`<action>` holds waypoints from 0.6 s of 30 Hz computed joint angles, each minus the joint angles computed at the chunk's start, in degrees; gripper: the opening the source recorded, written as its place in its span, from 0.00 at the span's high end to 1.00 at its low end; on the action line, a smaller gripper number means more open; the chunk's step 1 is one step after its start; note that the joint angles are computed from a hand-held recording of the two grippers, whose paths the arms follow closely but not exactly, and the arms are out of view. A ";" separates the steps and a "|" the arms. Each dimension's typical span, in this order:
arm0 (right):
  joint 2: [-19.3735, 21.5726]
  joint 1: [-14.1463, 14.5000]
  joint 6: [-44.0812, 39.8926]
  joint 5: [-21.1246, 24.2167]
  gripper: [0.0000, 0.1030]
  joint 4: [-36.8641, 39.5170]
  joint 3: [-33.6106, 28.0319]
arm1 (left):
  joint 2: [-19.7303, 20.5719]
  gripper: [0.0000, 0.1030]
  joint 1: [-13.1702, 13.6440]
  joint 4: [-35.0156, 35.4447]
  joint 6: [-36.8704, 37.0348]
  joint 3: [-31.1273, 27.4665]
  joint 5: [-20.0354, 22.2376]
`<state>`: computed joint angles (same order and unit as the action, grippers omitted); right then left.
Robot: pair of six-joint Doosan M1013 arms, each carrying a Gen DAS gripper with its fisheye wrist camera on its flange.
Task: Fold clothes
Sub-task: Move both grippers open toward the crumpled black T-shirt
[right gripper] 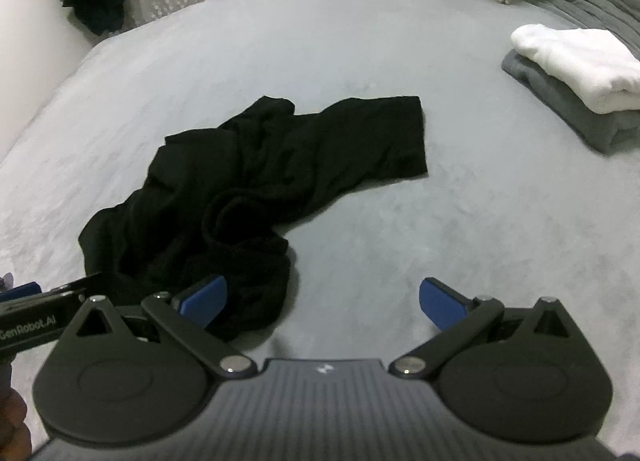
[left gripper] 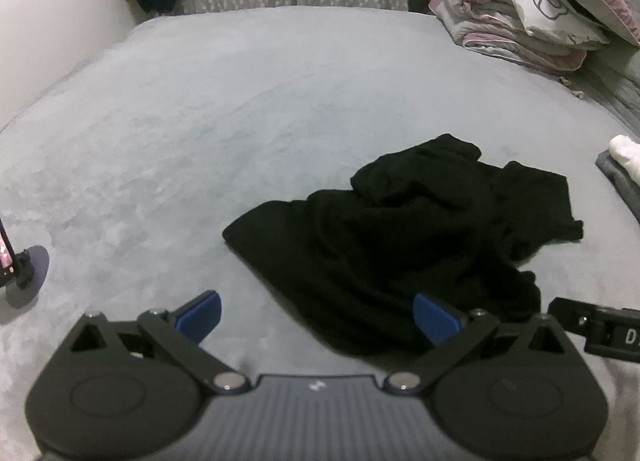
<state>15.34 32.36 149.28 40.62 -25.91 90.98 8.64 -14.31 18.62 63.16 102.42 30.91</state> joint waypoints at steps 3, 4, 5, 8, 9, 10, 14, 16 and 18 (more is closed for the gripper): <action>-0.27 0.19 0.37 -0.19 0.00 -0.85 0.37 | 0.28 0.00 -0.70 3.37 -2.21 -0.04 1.16; -0.29 0.40 0.53 0.13 0.00 -1.20 0.38 | 1.10 0.00 -0.55 1.38 -0.70 -1.04 2.88; 0.08 0.81 0.67 1.58 0.00 -1.86 -0.16 | 1.83 0.00 -0.26 -0.94 1.23 -2.00 4.33; 0.57 0.91 0.32 2.63 0.00 -1.11 -0.46 | 2.35 0.00 -0.34 0.19 0.31 -2.34 3.47; 0.73 0.78 -0.16 2.68 0.00 -0.51 -0.63 | 1.59 0.00 -0.40 1.62 -1.00 -1.06 1.74; 0.88 0.64 -0.63 2.69 0.00 0.08 -0.78 | 1.00 0.00 -0.46 2.92 -2.20 -0.05 0.39; 1.08 0.01 -1.94 2.27 0.00 1.68 -0.92 | 1.25 0.00 -0.47 2.99 -2.08 -0.02 0.58; 1.10 -0.03 -2.13 2.33 0.00 1.80 -0.89 | 1.42 0.00 -0.28 1.75 -0.81 -0.29 0.96; 1.16 -0.09 -2.17 2.44 0.00 1.95 -0.90 | 1.45 0.00 -0.28 1.88 -0.70 -0.22 0.96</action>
